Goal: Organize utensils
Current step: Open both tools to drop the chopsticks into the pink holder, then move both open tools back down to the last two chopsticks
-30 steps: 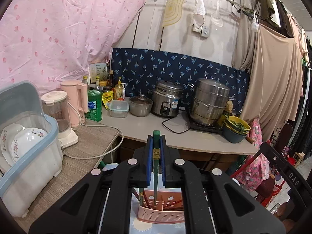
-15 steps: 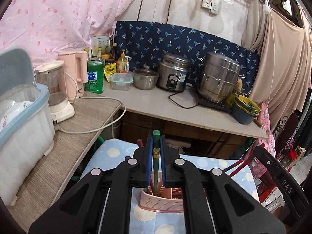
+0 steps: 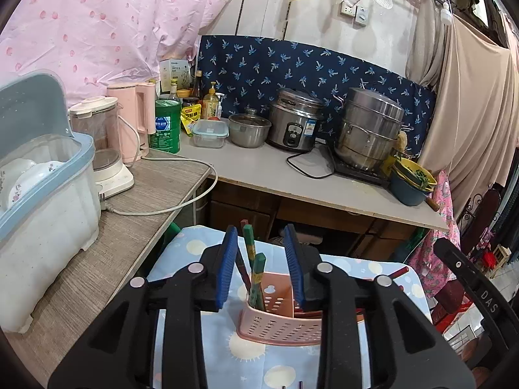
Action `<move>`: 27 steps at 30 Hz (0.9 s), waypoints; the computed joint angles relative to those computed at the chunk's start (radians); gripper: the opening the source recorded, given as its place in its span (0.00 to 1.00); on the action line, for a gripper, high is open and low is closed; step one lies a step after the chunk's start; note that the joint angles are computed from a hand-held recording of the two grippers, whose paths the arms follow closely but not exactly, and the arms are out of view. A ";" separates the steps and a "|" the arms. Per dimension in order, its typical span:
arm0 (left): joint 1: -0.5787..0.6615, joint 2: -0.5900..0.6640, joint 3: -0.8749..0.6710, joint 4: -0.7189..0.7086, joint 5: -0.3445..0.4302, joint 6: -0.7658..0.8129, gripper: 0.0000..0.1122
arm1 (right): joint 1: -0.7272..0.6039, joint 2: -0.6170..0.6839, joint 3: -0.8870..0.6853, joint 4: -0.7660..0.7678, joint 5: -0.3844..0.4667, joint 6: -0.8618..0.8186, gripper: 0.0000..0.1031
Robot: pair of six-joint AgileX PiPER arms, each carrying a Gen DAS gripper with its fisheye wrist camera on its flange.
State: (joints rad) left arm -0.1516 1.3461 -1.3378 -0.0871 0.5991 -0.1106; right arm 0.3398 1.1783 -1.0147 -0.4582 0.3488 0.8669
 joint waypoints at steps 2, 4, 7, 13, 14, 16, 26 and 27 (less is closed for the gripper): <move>-0.001 -0.018 0.011 0.000 0.005 0.001 0.29 | 0.018 -0.025 0.009 -0.028 0.014 0.025 0.11; -0.005 -0.038 0.025 0.008 0.008 0.000 0.29 | 0.039 -0.050 0.020 -0.061 0.030 0.053 0.11; -0.014 -0.077 0.056 0.029 0.006 -0.009 0.29 | 0.081 -0.091 0.044 -0.125 0.059 0.112 0.14; -0.039 -0.155 0.106 0.092 0.031 -0.048 0.29 | 0.149 -0.158 0.086 -0.164 0.122 0.159 0.16; -0.044 -0.171 0.117 0.104 0.037 -0.056 0.29 | 0.163 -0.169 0.093 -0.175 0.134 0.171 0.16; -0.056 -0.196 0.133 0.127 0.049 -0.074 0.29 | 0.204 -0.197 0.112 -0.213 0.165 0.212 0.16; -0.146 -0.365 0.288 0.274 0.110 -0.196 0.33 | 0.611 -0.316 0.225 -0.500 0.475 0.537 0.17; -0.157 -0.385 0.309 0.287 0.114 -0.207 0.34 | 0.678 -0.324 0.241 -0.528 0.528 0.580 0.17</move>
State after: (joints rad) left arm -0.3081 0.9615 -1.0291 0.2000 0.7135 -0.3175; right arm 1.0179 0.8543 -0.7738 -0.9862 0.8770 1.4469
